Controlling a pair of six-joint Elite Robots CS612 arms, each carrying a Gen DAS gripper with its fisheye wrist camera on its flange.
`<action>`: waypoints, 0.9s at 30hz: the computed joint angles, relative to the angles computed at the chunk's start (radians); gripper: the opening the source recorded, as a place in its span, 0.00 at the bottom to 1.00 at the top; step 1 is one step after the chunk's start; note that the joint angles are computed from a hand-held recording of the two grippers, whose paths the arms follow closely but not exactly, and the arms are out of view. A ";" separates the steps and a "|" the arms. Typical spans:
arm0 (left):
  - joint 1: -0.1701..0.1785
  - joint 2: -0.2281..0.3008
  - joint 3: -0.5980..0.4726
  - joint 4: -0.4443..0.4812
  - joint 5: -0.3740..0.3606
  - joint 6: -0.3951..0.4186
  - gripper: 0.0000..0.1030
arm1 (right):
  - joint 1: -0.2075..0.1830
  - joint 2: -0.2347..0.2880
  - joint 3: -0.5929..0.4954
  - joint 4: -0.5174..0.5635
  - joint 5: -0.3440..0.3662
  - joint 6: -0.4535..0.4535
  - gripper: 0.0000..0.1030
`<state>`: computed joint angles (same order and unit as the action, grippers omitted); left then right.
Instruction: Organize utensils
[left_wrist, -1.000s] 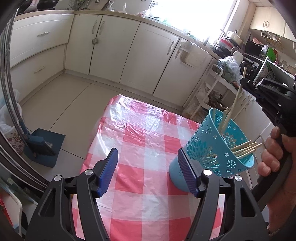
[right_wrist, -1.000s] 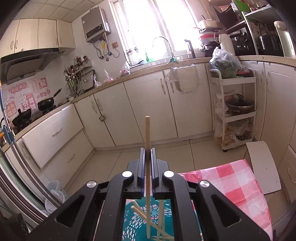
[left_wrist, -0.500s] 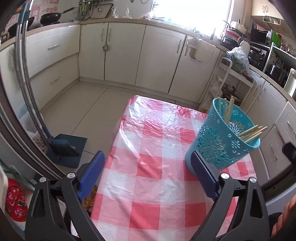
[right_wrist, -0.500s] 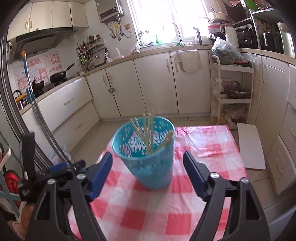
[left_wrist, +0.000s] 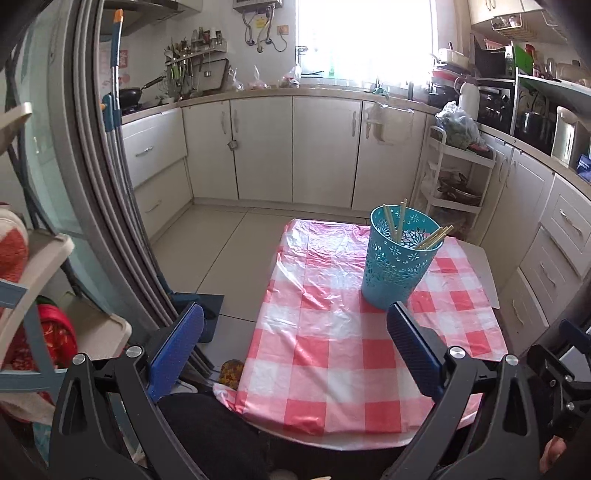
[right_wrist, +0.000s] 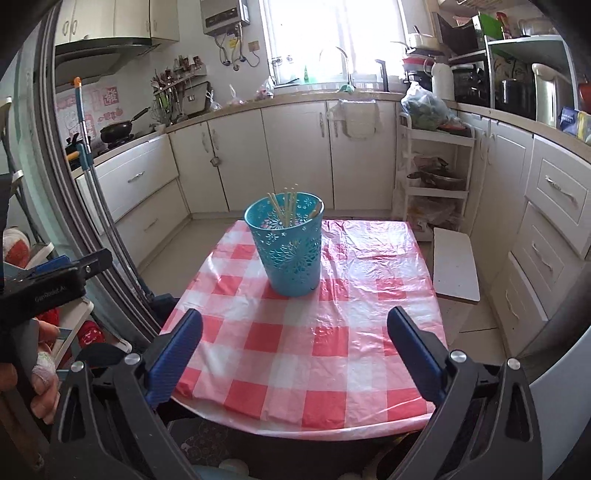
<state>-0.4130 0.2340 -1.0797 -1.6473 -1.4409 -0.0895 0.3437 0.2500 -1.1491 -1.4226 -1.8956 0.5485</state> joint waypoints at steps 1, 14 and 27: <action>-0.001 0.008 -0.030 0.016 0.002 0.007 0.93 | 0.006 -0.002 -0.012 0.002 -0.004 0.006 0.93; -0.001 0.076 -0.294 0.248 -0.080 -0.013 0.93 | 0.070 0.025 -0.133 0.070 -0.045 0.149 0.93; -0.017 0.100 -0.355 0.233 -0.042 0.030 0.93 | 0.087 0.020 -0.129 0.054 -0.082 0.121 0.93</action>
<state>-0.4303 0.3343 -1.4344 -1.4141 -1.4833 -0.0596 0.4304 0.2700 -1.2785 -1.3681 -1.9772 0.6691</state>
